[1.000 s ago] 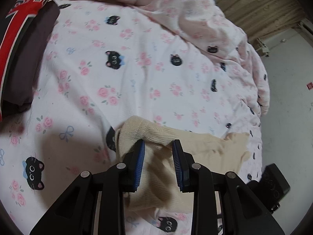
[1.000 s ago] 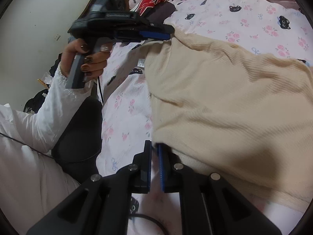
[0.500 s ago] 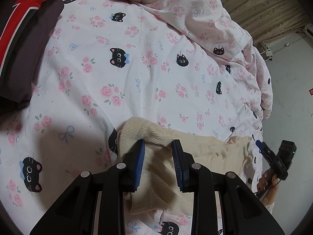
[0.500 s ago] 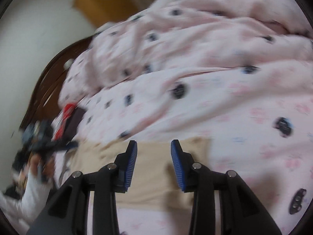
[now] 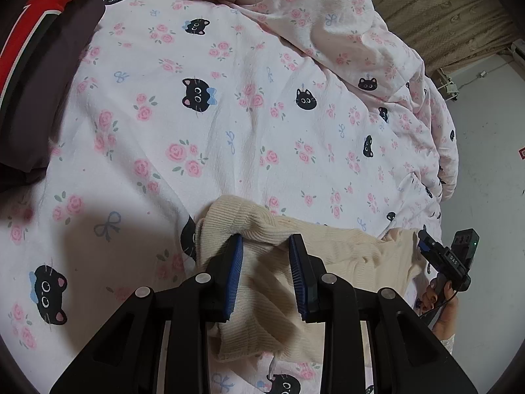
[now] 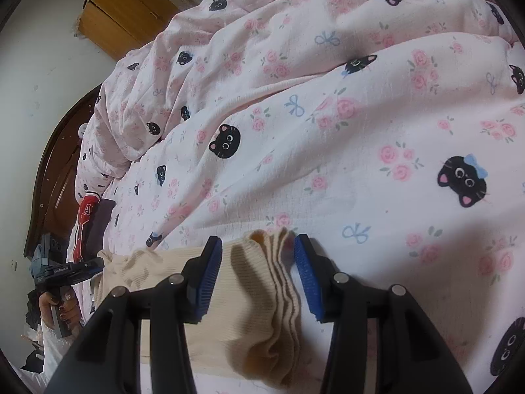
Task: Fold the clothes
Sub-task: 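Grasp the folded sweater edge with the right gripper while the left gripper holds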
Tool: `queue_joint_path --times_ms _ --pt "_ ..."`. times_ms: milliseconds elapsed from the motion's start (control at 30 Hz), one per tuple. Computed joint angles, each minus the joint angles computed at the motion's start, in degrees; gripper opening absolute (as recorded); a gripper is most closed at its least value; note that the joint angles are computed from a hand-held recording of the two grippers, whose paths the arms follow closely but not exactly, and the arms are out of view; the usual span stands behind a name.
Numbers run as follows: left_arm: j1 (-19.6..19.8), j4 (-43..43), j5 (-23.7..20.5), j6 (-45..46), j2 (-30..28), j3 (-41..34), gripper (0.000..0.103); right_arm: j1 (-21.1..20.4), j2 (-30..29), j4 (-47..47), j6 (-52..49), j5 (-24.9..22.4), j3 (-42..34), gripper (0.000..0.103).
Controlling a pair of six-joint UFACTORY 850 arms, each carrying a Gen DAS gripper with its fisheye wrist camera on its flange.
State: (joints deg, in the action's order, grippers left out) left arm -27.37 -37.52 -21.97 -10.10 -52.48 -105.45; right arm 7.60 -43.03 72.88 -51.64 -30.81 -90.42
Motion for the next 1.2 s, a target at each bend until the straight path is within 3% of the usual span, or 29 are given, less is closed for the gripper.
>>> queue_joint_path --times_ms 67,100,200,467,533,700,767,833,967,1200 --pt "-0.02 0.05 0.03 -0.08 -0.03 -0.01 0.025 0.35 -0.38 -0.66 0.47 -0.04 -0.46 0.031" --pt "-0.03 -0.06 0.08 -0.04 -0.02 0.02 0.025 0.40 -0.63 -1.11 1.07 -0.39 -0.85 0.008" --pt "-0.02 -0.55 0.30 0.23 -0.01 0.13 0.025 0.41 -0.46 0.33 0.21 -0.38 -0.71 0.007" --pt "-0.12 -0.60 0.62 0.12 -0.25 -0.19 0.025 -0.39 3.21 12.14 -9.63 6.05 3.67 0.006" --pt "-0.16 -0.32 0.62 -0.17 -0.36 -0.37 0.025 -0.36 2.65 9.81 -7.32 7.03 3.26 0.007" --pt "-0.12 -0.81 0.75 0.12 -0.35 -0.32 0.025 0.08 0.19 -3.16 5.77 6.46 0.32 0.014" --pt "-0.11 -1.30 0.87 0.47 -0.26 -0.13 0.025 -0.20 1.32 -1.22 4.57 7.34 1.52 0.027" --pt "-0.11 -1.30 0.87 0.48 -0.30 -0.17 0.025 -0.35 3.07 1.45 1.84 9.66 3.36 0.049" --pt "-0.01 -1.93 0.61 0.96 -0.52 -0.49 0.025 -2.44 7.55 9.95 -6.17 6.59 8.71 0.050" --pt "0.10 -3.54 0.67 1.99 -0.38 -0.15 0.025 -3.14 13.75 12.27 -10.00 0.58 16.05 0.049"
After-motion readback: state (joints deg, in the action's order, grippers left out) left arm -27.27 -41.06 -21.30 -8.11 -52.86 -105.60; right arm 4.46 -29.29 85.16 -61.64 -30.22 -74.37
